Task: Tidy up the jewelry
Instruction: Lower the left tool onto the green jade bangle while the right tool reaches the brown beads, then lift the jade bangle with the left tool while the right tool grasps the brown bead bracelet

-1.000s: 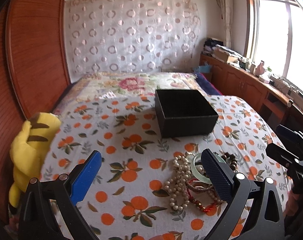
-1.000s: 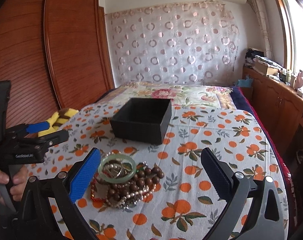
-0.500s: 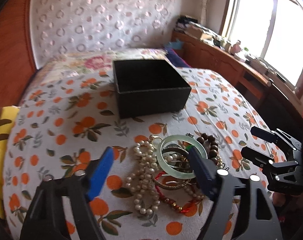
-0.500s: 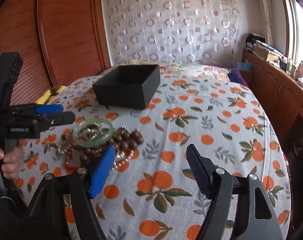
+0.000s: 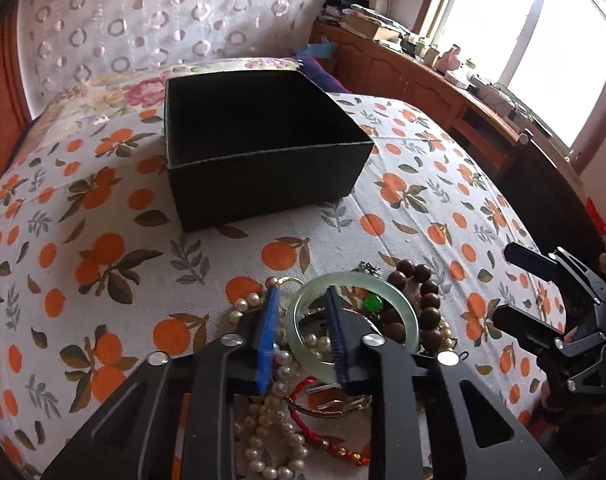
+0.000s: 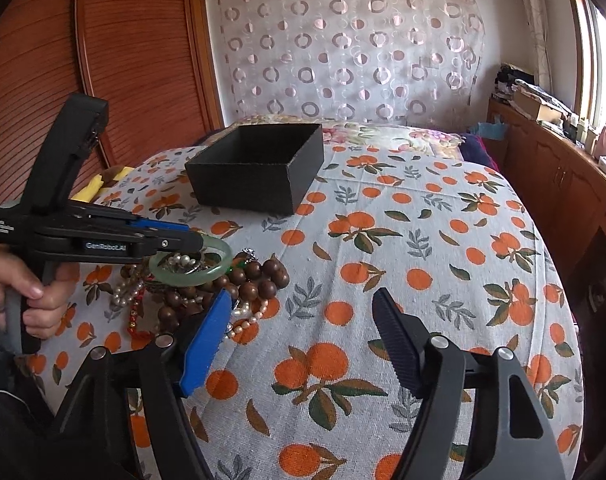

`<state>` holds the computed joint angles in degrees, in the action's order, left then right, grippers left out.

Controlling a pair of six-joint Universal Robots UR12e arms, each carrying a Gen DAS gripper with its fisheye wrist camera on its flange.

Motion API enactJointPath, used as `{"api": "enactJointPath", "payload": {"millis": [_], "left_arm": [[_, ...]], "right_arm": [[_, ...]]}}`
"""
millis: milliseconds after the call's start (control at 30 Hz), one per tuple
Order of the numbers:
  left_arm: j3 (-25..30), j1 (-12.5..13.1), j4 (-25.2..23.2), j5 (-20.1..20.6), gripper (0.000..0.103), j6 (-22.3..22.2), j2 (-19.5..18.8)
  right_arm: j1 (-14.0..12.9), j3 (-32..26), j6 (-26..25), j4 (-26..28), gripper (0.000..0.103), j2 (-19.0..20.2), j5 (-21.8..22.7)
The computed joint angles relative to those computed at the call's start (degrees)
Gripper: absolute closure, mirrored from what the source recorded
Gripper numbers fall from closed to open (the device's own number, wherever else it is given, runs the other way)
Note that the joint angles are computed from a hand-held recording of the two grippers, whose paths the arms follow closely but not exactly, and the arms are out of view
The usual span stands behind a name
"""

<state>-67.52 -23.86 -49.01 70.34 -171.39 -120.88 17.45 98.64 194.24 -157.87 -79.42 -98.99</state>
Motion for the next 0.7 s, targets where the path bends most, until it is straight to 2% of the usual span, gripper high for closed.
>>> {"api": "enactJointPath", "payload": {"millis": [67,133,300,433,500,567,700], "left_arm": [[-0.1,0.2,0.0,-0.1,0.096,0.0,0.1],[-0.4,0.3,0.5,-1.1,0.096,0.2,0.4],[-3.2,0.7,6.5,0.4,0.097,-1.9,2.0],[-5.1,1.1,11.4,1.9,0.097,-4.9,3.2],[-5.9,1.3,13.2,2.3,0.097,-6.1,3.7],[-6.8,1.4,15.2,3.6,0.097,-6.9,4.3],[-7.5,1.5,17.2,5.3,0.097,-7.7,4.7]], "right_arm": [[0.0,0.0,0.0,0.0,0.028,0.0,0.1],[0.0,-0.1,0.0,0.4,0.028,0.0,0.1],[0.1,-0.7,-0.2,1.1,0.028,0.4,0.6],[-0.5,-1.4,-0.7,1.5,0.043,0.8,2.8],[-0.8,-1.9,-1.2,2.0,0.056,1.3,3.7],[-1.2,-3.0,-1.9,3.3,0.063,1.9,5.0],[-1.9,-5.2,-3.1,6.3,0.066,3.3,7.5]]}}
